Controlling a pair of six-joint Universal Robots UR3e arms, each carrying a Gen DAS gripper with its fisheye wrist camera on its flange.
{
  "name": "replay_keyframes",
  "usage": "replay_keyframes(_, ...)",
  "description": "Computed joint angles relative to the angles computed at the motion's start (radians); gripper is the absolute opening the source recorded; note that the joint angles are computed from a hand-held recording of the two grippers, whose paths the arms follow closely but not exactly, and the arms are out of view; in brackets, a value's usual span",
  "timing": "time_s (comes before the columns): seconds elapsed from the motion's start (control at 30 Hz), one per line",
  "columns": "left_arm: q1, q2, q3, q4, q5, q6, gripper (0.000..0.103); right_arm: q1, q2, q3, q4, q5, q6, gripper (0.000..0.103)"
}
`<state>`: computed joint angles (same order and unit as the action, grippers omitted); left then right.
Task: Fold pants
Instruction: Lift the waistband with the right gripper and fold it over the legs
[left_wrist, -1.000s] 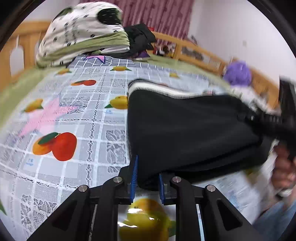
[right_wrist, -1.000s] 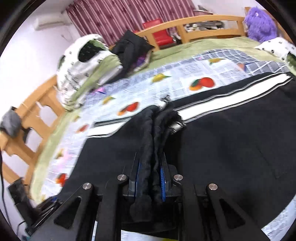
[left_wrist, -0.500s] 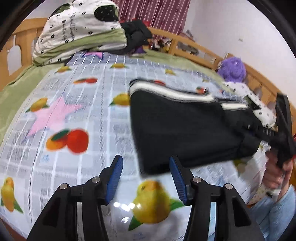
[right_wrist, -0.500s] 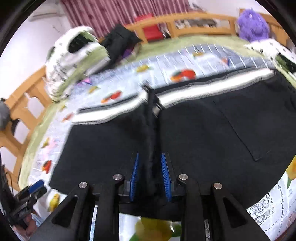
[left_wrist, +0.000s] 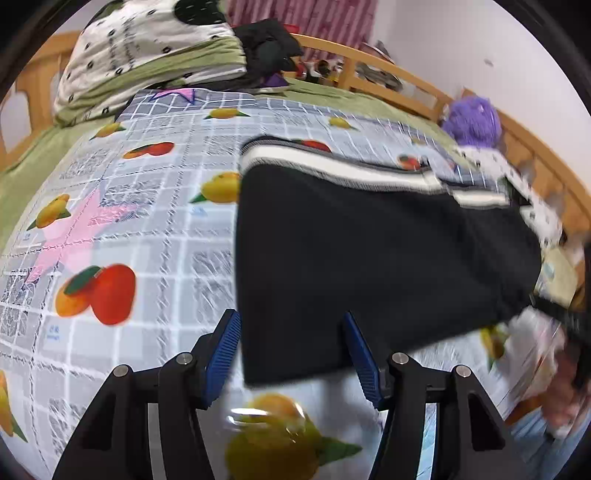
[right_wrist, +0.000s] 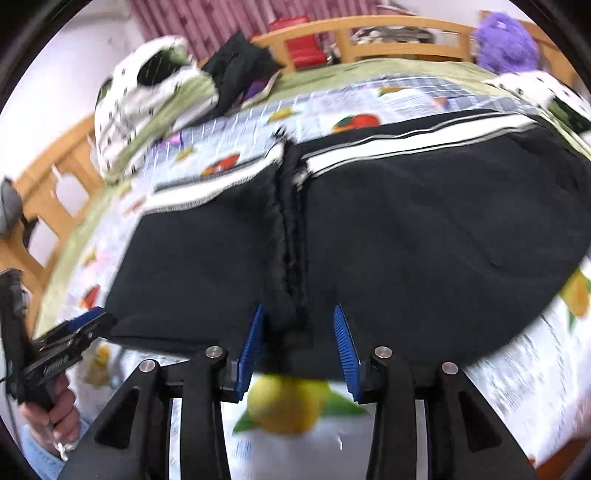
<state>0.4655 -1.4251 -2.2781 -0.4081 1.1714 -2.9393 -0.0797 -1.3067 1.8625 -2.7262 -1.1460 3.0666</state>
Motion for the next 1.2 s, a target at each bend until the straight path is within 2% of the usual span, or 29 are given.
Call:
replay_keyframes(0.13, 0.026, -0.110, 0.159, -0.090, -0.035, 0.000, 0.060, -0.093, -0.136, 0.126, 0.061, 0.038, 0.017, 0.039)
replay_keyframes(0.27, 0.021, -0.272, 0.323, -0.156, -0.064, 0.015, 0.060, -0.152, -0.149, 0.200, 0.044, 0.038, 0.083, 0.039)
replay_keyframes(0.3, 0.020, -0.295, 0.343, -0.164, -0.068, 0.019, 0.060, -0.176, -0.129, 0.214, 0.025, 0.065, 0.115, 0.039)
replay_keyframes(0.4, 0.012, -0.422, 0.472, -0.238, -0.099, 0.044, 0.060, -0.238, -0.072, 0.291, -0.144, 0.180, 0.233, 0.039)
replay_keyframes(0.43, 0.016, -0.458, 0.495, -0.225, -0.132, 0.043, 0.060, -0.251, -0.041, 0.305, -0.204, 0.213, 0.277, 0.038)
replay_keyframes(0.47, 0.015, -0.482, 0.516, -0.219, -0.149, 0.040, 0.060, -0.261, -0.006, 0.310, -0.257, 0.246, 0.317, 0.036)
replay_keyframes(0.5, 0.008, -0.514, 0.557, -0.236, -0.165, 0.039, 0.060, -0.261, 0.018, 0.309, -0.291, 0.261, 0.346, 0.028)
replay_keyframes(0.53, 0.001, -0.541, 0.589, -0.246, -0.180, 0.027, 0.054, -0.260, 0.054, 0.296, -0.325, 0.272, 0.384, 0.023)
replay_keyframes(0.57, -0.007, -0.565, 0.618, -0.251, -0.180, 0.008, 0.041, -0.254, 0.097, 0.267, -0.346, 0.279, 0.425, 0.017)
replay_keyframes(0.63, -0.015, -0.602, 0.675, -0.281, -0.200, -0.009, 0.019, -0.241, 0.151, 0.221, -0.359, 0.291, 0.457, 0.012)
replay_keyframes(0.7, -0.007, -0.601, 0.718, -0.328, -0.229, 0.000, 0.016, -0.210, 0.149, 0.174, -0.322, 0.239, 0.452, 0.009)
replay_keyframes(0.73, 0.013, -0.580, 0.730, -0.359, -0.258, 0.030, 0.012, -0.170, 0.131, 0.138, -0.292, 0.176, 0.476, 0.009)
replay_keyframes(0.8, 0.076, -0.530, 0.740, -0.413, -0.323, 0.084, 0.010, -0.110, 0.093, 0.100, -0.266, 0.112, 0.519, 0.006)
replay_keyframes(0.87, 0.164, -0.485, 0.785, -0.556, -0.373, 0.153, 0.010, -0.060, 0.044, 0.051, -0.220, 0.089, 0.542, 0.006)
replay_keyframes(0.93, 0.229, -0.444, 0.798, -0.620, -0.348, 0.212, 0.010, -0.018, 0.022, 0.016, -0.184, 0.097, 0.537, 0.006)
replay_keyframes(1.07, 0.327, -0.372, 0.751, -0.611, -0.241, 0.274, 0.010, 0.128, 0.104, -0.093, -0.166, 0.140, 0.541, 0.006)
replay_keyframes(1.13, 0.356, -0.352, 0.718, -0.595, -0.195, 0.295, 0.011, 0.211, 0.175, -0.152, -0.144, 0.123, 0.540, 0.006)
replay_keyframes(1.2, 0.362, -0.349, 0.687, -0.568, -0.140, 0.289, 0.018, 0.257, 0.208, -0.155, -0.133, 0.086, 0.547, 0.006)
